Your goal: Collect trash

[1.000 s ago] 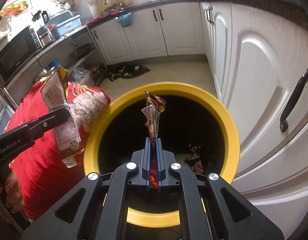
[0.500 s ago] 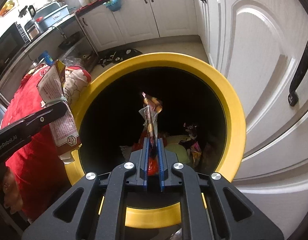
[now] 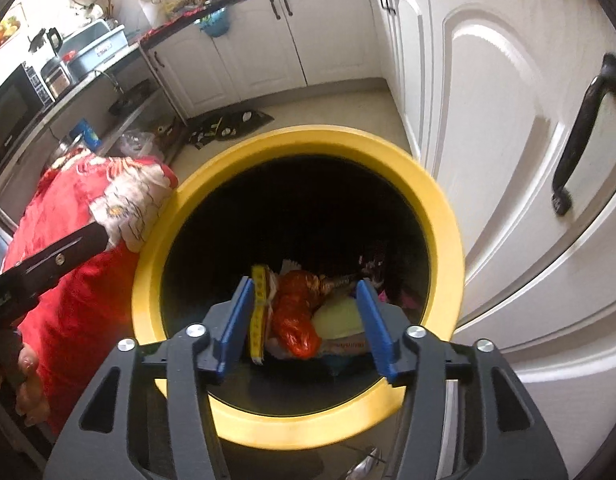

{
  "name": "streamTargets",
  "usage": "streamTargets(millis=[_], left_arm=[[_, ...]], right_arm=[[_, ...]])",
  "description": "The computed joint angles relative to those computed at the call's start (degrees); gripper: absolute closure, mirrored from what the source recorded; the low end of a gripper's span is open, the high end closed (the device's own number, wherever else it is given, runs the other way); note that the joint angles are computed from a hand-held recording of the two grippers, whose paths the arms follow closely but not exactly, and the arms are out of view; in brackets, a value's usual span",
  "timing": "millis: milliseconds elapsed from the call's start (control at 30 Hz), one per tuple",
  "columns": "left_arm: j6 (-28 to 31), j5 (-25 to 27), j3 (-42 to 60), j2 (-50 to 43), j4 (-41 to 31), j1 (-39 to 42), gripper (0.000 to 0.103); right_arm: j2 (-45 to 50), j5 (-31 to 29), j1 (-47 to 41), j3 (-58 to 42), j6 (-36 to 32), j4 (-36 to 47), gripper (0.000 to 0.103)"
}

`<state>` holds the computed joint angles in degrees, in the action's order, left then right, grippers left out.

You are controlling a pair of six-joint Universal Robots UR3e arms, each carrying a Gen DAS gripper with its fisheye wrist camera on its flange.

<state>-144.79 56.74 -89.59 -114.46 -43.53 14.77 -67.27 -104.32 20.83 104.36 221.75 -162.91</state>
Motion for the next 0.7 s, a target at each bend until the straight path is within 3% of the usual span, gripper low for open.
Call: streamTargets(millis=[67,233,700], left_arm=[[-0.14,-0.63,-0.16,1.29,-0.39,1.51,0.011],[0.6,-2.69,-0.94,4.82,-2.06,5.48,0.011],[7.64,-10.57,-9.22,17.86,-5.93,18.74,0.011]], right_arm=[[-0.85,-1.25,0.5,-0.36,0.06,0.4,0.04],[-1.67,-6.29,4.26,-4.4,0.36,2.79,0.025],[-0.88,-20.57,16.59,-15.22,2.9,10.33,0.009]])
